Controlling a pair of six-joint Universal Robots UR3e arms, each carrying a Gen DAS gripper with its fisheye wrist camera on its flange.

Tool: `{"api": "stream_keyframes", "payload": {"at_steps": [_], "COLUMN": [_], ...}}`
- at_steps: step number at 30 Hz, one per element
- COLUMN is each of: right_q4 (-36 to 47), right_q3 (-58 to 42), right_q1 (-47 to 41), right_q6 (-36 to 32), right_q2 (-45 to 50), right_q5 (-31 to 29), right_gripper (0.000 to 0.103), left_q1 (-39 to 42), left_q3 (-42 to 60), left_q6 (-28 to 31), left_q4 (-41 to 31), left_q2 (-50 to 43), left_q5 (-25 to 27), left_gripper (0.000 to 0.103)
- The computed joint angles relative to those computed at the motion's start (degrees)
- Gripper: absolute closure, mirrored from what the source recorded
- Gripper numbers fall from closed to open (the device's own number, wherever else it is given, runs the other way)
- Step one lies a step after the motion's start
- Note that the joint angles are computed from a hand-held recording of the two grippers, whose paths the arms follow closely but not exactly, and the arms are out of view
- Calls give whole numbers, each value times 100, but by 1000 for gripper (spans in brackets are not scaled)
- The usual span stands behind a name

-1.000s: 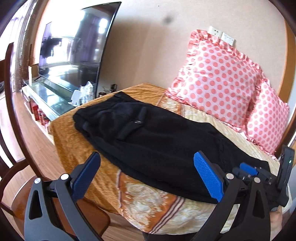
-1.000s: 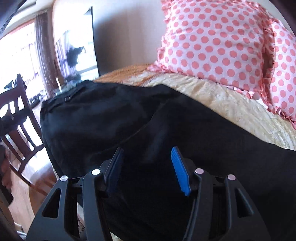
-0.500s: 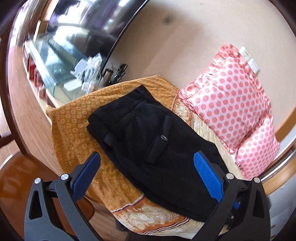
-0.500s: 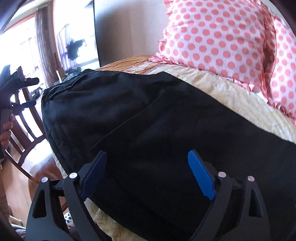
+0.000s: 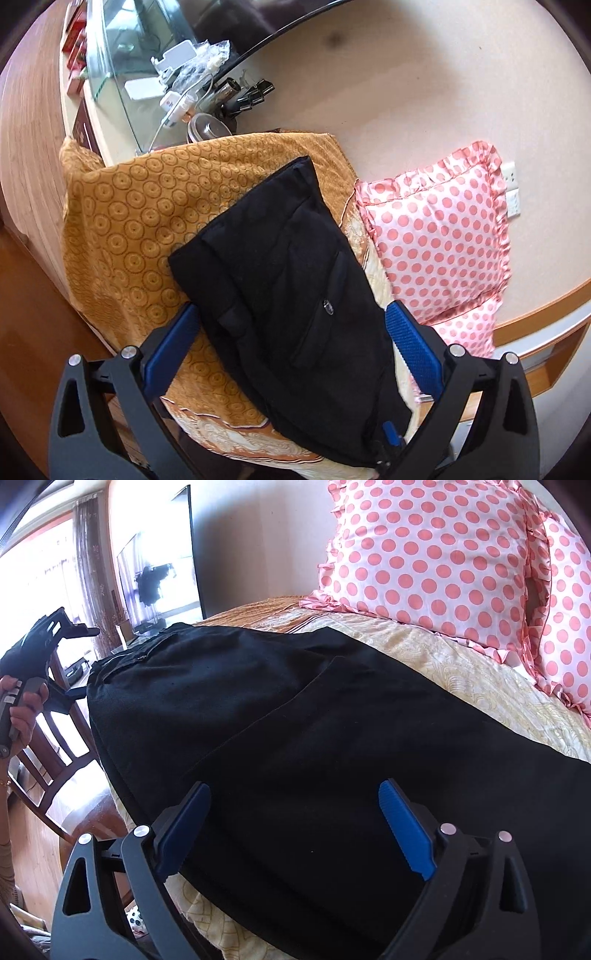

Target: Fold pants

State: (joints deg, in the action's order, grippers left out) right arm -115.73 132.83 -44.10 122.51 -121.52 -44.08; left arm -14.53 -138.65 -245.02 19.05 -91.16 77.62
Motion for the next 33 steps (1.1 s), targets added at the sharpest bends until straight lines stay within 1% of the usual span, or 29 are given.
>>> {"api": "stream_keyframes", "payload": {"at_steps": [2,4,5,6,8,9,12,15,16,17,19,20,21,23,25,28,29,30,33], "right_q4": [9,-17,-22,-21,-21,-26,-49,-67,-57,-19,82,154,188,248,215,218,244,251,538], "right_q3": [22,32,30,25,21,16,16,27,30,29,30,25,25,27,21,39,56,70,90], "right_q1": [-27,-23,-20,-20,-18,-10,0,-1,-9,-26,-76,-116,-140,-196,-192,-206,-228,-240,-381], "right_q6": [-19,-7,3,8,-6,-11,-7,-7,-21,-50,-127,-182,-209,-269,-256,-249,-266,-271,-481], "right_q2": [2,36,43,51,53,64,80,76,64,39,-34,-76,-102,-130,-90,-83,-119,-138,-320], "right_q5": [35,48,54,69,80,77,73,83,86,97,122,138,148,166,161,188,205,216,294], "right_gripper": [7,7,7,7,7,7,7,7,7,7,7,7,7,7,7,7,7,7,7], "left_q1": [204,493,595,682,656,552,275,86,-1,-180,-489,-660,-761,-842,-844,-607,-544,-489,-349], "left_q3": [-187,-559,-669,-825,-912,-849,-567,-323,-247,-141,3,82,91,101,195,221,220,230,187], "left_q6": [-111,-437,-551,-759,-1058,-1060,-959,-888,-894,-943,-961,-996,-1069,-1226,-1240,-1265,-1284,-1255,-1376], "left_q4": [372,1312,1636,2185,2857,2797,2419,2103,1840,1605,1245,1160,1211,1396,1386,1525,1560,1492,1615], "left_q2": [-67,-338,-451,-675,-1048,-1038,-981,-991,-948,-930,-861,-881,-921,-1038,-1092,-1194,-1217,-1201,-1266], "left_q5": [-288,-694,-836,-947,-983,-850,-522,-212,-28,292,782,992,1077,1003,906,625,606,610,530], "left_gripper": [3,3,3,4,7,12,20,22,23,30,31,31,31,31,29,30,31,35,40]}}
